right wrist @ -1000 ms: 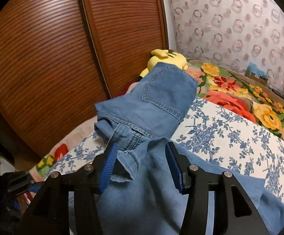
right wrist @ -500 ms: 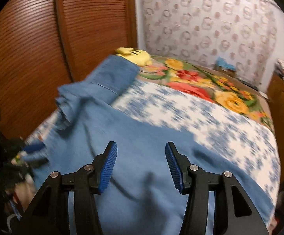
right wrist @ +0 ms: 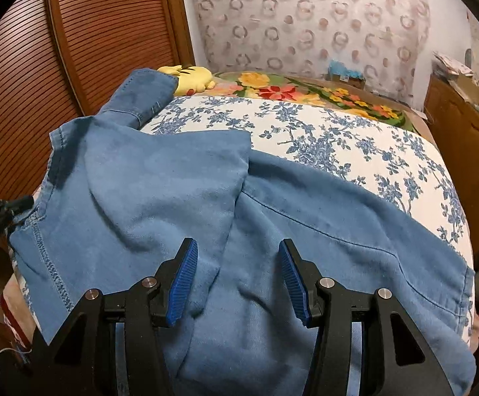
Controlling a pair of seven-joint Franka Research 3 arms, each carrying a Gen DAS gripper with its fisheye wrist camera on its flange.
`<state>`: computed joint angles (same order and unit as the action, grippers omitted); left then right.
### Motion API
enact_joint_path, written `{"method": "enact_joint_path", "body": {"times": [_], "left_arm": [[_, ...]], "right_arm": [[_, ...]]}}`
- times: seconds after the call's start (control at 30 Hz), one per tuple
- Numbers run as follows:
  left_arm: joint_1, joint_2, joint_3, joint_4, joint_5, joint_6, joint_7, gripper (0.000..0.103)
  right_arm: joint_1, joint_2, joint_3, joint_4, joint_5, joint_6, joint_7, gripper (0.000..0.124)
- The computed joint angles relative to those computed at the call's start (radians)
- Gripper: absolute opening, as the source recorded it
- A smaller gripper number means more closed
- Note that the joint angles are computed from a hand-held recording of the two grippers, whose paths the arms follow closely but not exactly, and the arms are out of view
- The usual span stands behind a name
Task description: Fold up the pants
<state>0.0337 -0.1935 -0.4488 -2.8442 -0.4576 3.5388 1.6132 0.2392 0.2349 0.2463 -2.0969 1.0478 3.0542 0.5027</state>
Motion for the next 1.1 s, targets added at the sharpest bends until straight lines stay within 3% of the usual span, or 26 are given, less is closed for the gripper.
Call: {"method": "enact_joint_path", "body": {"times": [0.03, 0.23, 0.27, 0.4, 0.5, 0.57, 0.6, 0.73, 0.87, 0.97, 1.0, 1.03, 1.07, 1.1], "left_arm": [[-0.014, -0.017, 0.037, -0.015, 0.031, -0.003, -0.024, 0.000], [-0.039, -0.044, 0.133, -0.041, 0.202, 0.003, -0.143, 0.001], [-0.066, -0.041, 0.180, -0.039, 0.268, 0.000, -0.185, 0.001], [-0.092, -0.011, 0.237, -0.004, 0.409, -0.042, -0.283, 0.027], [-0.116, 0.011, 0.275, 0.019, 0.509, -0.082, -0.357, 0.029], [-0.160, 0.024, 0.344, 0.022, 0.632, -0.094, -0.450, 0.029], [-0.174, 0.028, 0.349, 0.019, 0.640, -0.091, -0.461, 0.029], [-0.118, 0.037, 0.271, 0.015, 0.625, -0.085, -0.463, 0.029], [-0.153, 0.049, 0.331, 0.032, 0.740, -0.090, -0.554, 0.030], [-0.082, 0.053, 0.208, 0.025, 0.600, -0.070, -0.459, 0.030], [-0.087, 0.058, 0.213, 0.025, 0.597, -0.063, -0.457, 0.024], [-0.103, 0.059, 0.252, 0.021, 0.664, -0.049, -0.501, 0.017], [-0.111, 0.050, 0.257, 0.014, 0.662, -0.039, -0.494, 0.011], [-0.099, 0.042, 0.226, 0.006, 0.609, -0.031, -0.454, 0.007]], "right_arm": [[-0.004, -0.007, 0.007, -0.007, 0.013, 0.005, -0.016, 0.053], [0.002, -0.050, 0.015, -0.045, 0.097, 0.015, -0.090, 0.053], [0.010, -0.055, 0.007, -0.052, 0.100, 0.015, -0.092, 0.053], [0.034, -0.079, -0.014, -0.084, 0.106, 0.022, -0.096, 0.053], [0.040, -0.100, -0.024, -0.102, 0.145, 0.022, -0.130, 0.053], [0.046, -0.118, -0.036, -0.113, 0.170, 0.018, -0.149, 0.053], [0.049, -0.126, -0.044, -0.118, 0.180, 0.015, -0.156, 0.053], [0.062, -0.153, -0.073, -0.140, 0.209, 0.005, -0.180, 0.053], [0.076, -0.163, -0.092, -0.156, 0.190, 0.007, -0.159, 0.053], [0.082, -0.165, -0.097, -0.161, 0.186, 0.005, -0.157, 0.053], [0.083, -0.164, -0.098, -0.160, 0.181, 0.004, -0.152, 0.053], [0.084, -0.164, -0.098, -0.161, 0.183, 0.005, -0.154, 0.053], [0.084, -0.164, -0.099, -0.163, 0.180, 0.006, -0.153, 0.053], [0.085, -0.162, -0.101, -0.163, 0.171, 0.007, -0.145, 0.053]]}}
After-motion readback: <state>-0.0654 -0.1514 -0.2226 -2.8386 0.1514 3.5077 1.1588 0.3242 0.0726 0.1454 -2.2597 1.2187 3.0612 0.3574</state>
